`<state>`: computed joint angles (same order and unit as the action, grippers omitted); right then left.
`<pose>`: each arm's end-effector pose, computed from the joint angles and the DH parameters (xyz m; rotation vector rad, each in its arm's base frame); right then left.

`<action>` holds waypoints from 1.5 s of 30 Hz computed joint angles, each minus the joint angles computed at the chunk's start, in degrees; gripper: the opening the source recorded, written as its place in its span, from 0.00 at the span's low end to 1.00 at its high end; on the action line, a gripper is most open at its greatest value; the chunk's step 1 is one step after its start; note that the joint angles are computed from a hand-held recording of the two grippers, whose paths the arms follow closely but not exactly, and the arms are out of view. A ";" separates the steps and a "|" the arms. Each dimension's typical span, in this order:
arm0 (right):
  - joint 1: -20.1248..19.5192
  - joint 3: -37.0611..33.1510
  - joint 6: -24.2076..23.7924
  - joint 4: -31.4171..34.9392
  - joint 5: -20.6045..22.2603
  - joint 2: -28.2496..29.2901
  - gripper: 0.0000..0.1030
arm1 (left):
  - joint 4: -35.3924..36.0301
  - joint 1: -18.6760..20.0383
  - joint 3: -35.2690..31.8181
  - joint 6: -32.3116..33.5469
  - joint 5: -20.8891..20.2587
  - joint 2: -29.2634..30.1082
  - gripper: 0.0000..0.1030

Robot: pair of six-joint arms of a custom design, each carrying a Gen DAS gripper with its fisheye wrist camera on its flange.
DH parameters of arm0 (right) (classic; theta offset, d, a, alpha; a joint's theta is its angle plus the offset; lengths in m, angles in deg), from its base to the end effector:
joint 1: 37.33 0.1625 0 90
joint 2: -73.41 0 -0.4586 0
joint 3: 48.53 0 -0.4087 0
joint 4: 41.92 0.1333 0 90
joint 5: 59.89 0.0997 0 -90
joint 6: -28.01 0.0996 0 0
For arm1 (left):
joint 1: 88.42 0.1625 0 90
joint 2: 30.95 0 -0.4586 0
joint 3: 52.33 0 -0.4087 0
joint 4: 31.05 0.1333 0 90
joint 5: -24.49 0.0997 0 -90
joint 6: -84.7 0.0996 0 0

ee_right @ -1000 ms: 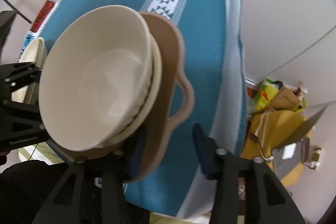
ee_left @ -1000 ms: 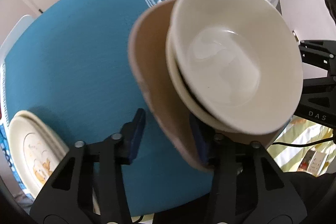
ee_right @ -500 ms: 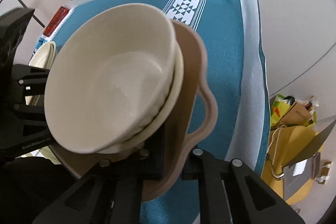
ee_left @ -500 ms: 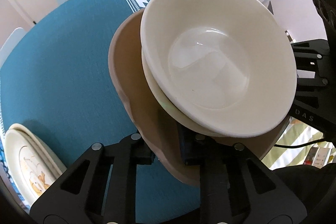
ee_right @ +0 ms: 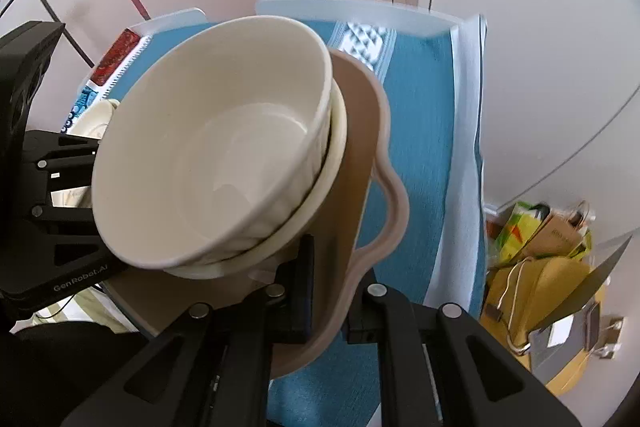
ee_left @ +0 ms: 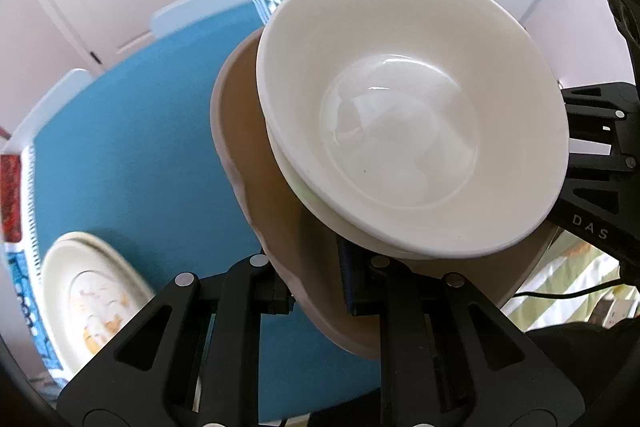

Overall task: Organize plates and bowls
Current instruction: 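Carry the beige dish with bowls and lower it onto the duck-print plate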

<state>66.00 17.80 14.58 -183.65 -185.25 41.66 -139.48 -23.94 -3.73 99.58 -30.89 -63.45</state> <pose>0.2686 -0.8055 0.1236 0.4617 -2.4602 0.3763 -0.2088 -0.8781 0.2177 0.8622 2.3901 -0.1249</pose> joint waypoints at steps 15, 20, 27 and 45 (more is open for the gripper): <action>7.15 -11.23 0.38 6.67 1.82 6.27 0.10 | -2.40 -0.02 6.30 -3.02 4.02 -10.80 0.13; 9.71 -15.67 3.57 8.35 0.99 11.06 0.10 | -2.38 2.68 6.34 0.92 4.05 -13.35 0.13; 11.84 -22.03 12.27 11.83 0.42 18.06 0.10 | 2.97 7.70 0.86 8.15 3.12 -13.66 0.12; 12.19 -30.98 21.88 17.82 -2.70 26.66 0.10 | 5.61 13.08 -5.01 14.51 -0.34 -9.50 0.11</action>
<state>78.20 -13.18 36.46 -165.82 -187.95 68.33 -133.87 -10.86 -8.74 114.09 -31.22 -72.96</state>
